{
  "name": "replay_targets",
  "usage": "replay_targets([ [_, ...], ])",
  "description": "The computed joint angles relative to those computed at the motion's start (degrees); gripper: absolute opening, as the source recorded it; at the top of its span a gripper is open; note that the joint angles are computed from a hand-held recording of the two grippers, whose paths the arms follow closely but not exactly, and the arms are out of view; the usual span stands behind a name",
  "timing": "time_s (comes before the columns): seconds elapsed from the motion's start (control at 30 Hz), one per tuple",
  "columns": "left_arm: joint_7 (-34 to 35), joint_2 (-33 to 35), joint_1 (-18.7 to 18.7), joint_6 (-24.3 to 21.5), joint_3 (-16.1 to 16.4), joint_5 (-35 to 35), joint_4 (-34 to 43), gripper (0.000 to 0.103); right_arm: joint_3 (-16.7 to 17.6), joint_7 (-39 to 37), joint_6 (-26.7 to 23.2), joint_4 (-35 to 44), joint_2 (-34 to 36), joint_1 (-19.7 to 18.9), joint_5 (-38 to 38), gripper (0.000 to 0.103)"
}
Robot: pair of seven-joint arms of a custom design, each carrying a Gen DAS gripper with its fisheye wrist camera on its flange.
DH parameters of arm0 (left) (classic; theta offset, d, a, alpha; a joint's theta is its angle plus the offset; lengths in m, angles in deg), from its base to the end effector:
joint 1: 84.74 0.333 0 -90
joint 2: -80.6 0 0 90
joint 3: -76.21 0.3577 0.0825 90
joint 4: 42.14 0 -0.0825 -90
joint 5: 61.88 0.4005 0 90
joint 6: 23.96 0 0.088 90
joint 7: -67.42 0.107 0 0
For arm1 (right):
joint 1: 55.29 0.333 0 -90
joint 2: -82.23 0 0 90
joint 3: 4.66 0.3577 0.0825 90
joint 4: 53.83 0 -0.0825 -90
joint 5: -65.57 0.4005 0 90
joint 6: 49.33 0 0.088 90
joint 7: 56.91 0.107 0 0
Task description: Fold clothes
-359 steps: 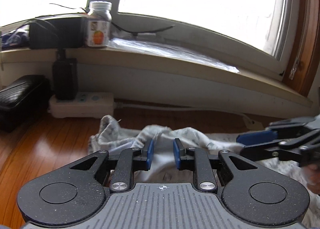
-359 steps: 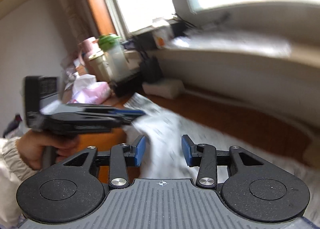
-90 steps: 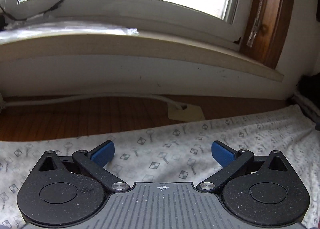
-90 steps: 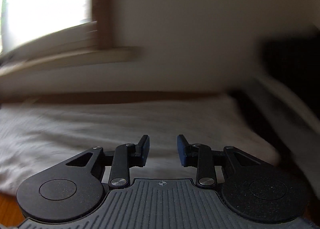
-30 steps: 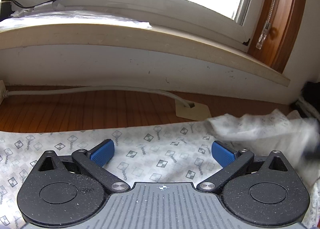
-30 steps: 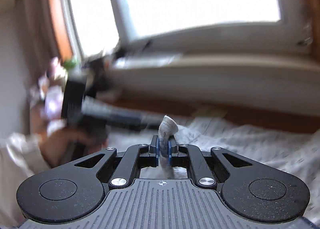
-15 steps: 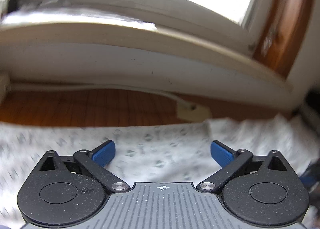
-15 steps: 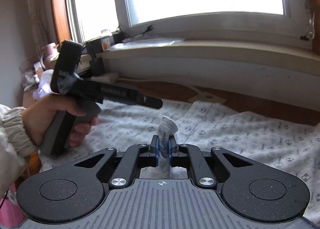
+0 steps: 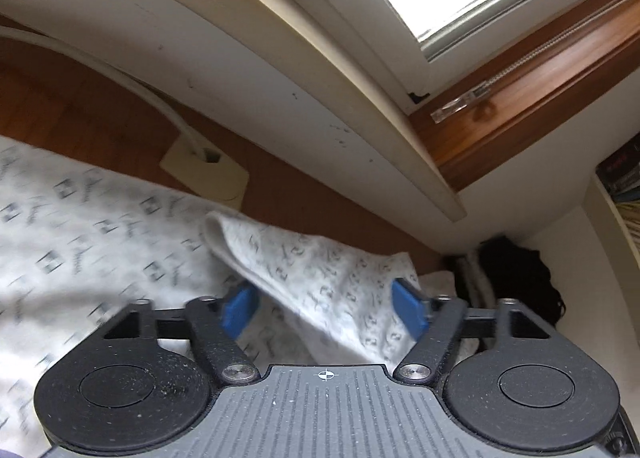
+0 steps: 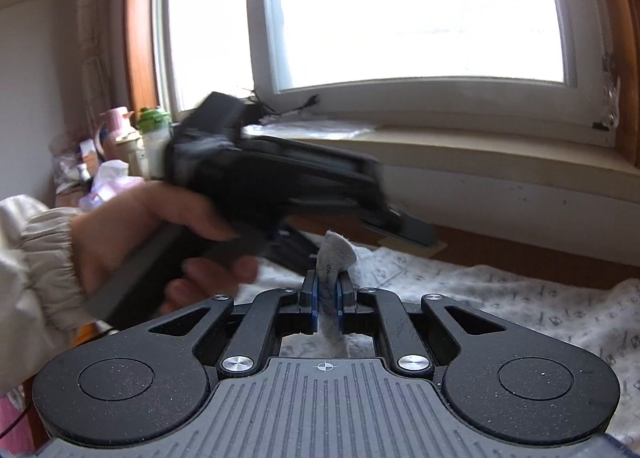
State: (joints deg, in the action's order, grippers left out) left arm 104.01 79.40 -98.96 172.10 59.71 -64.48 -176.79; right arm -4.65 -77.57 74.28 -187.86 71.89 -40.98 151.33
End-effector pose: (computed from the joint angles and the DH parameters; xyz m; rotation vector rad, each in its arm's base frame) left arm 0.4819 -0.2815 0.5052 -2.2369 1.4135 -1.6058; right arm 0.4789 0.1638 0.4702 -1.9100 0.3278 -0.0725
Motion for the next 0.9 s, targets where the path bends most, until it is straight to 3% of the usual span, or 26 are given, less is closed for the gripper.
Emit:
replay_targets([
  [0.07,2.8,-0.2,0.2,0.1,-0.4,-0.5,0.2,0.011,0.0,-0.8,-0.3,-0.2,-0.4,0.1,0.2,0.010],
  [0.1,4.2,-0.3,0.4,0.2,-0.6,-0.7,0.3,0.004,0.1,-1.2,-0.6,-0.3,-0.7,0.3,0.4,0.010],
  [0.17,9.9,-1.4,1.8,0.4,-2.8,-4.5,0.1,0.004,-0.1,-1.3,-2.5,-0.4,-1.2,0.5,0.2,0.010],
  [0.23,20.2,-5.9,8.0,0.6,-10.6,-14.3,-1.7,0.004,0.0,-1.8,-4.5,-0.8,-2.2,1.0,0.4,0.010],
  [0.3,21.8,-13.1,13.7,-1.3,-15.0,-15.9,-4.6,0.004,0.3,-2.0,-6.3,-1.1,-3.3,2.0,1.1,0.010],
  [0.37,21.7,-21.7,17.9,-5.9,-17.0,-15.5,-7.3,0.004,1.0,-0.8,-8.3,-0.8,-4.1,3.3,1.8,0.009],
  [0.5,20.6,-38.0,21.1,-18.2,-15.0,-11.8,-11.7,0.004,3.1,1.4,-10.5,-0.5,-5.6,7.2,4.7,0.009],
  [0.63,19.5,-49.3,20.4,-27.9,-10.1,-8.3,-15.8,0.004,5.8,2.2,-8.9,-0.4,-6.3,11.5,7.7,0.009],
  [0.8,17.4,-58.3,18.8,-34.8,-4.5,-5.0,-23.4,0.004,9.5,2.1,-2.7,0.5,-4.4,16.3,8.6,0.009],
  [0.9,13.8,-60.7,20.6,-40.1,-4.4,-2.7,-26.7,0.010,12.3,5.2,4.6,1.6,-1.7,18.9,5.8,0.014],
])
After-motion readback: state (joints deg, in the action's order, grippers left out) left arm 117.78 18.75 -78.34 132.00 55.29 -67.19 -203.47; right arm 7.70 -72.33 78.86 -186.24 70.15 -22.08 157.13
